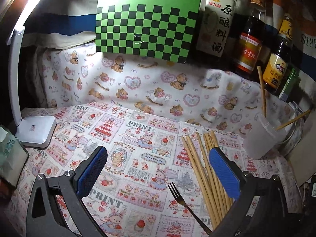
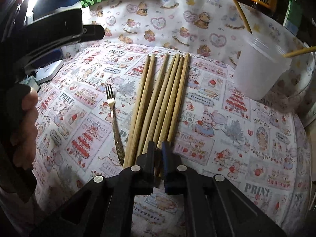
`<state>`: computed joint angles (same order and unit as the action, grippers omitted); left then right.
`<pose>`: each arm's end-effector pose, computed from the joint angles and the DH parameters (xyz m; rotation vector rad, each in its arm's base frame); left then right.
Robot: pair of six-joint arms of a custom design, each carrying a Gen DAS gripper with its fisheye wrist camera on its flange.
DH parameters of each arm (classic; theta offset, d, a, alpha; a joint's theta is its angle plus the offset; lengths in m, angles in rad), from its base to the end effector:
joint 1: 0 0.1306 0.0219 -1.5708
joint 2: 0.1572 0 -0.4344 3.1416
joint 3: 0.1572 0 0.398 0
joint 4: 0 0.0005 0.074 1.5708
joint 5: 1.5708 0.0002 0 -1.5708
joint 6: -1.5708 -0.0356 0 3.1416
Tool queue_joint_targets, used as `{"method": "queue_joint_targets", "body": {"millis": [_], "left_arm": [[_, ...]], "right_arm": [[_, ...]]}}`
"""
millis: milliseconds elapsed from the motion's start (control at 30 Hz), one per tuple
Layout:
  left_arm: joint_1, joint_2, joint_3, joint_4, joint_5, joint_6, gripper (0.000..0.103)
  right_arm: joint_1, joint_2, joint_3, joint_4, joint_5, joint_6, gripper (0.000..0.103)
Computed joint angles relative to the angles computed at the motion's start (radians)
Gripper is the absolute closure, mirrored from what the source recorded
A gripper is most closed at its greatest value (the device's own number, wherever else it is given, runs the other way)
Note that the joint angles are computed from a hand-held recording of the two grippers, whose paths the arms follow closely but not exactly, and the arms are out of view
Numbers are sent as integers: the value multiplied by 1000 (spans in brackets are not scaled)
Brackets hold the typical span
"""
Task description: Organize utensils
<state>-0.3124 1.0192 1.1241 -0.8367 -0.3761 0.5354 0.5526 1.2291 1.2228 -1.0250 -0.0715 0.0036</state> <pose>0.3182 -0.0896 0.5016 -0.4369 2.1986 -0.0223 0.3362 0.2097 0.4611 -0.7460 2.5186 0.2873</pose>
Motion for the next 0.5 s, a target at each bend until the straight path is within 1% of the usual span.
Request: {"method": "queue_joint_targets", "body": {"millis": [33,100,167,267,400,500], "left_arm": [[1,0,2,-7,14,6,1],[15,-4,5,-17,72,20,1],[20,-13,2,-14,96,33,1],[16,-28,-3,-3,67,44,1],[15,-40,-6,4,53,41,1],[16,-40,-7,6,55,36,1]], "right_arm": [[-2,0,1,-3,-5,2,95],[-6,1,5,-10,-15,2,95],[4,1,5,-11,-6,2,95],[16,-5,-2,-3,15,14,95],[15,-8,-8,4,-23,41,95],[32,-15,-17,17,15,58,95]]}}
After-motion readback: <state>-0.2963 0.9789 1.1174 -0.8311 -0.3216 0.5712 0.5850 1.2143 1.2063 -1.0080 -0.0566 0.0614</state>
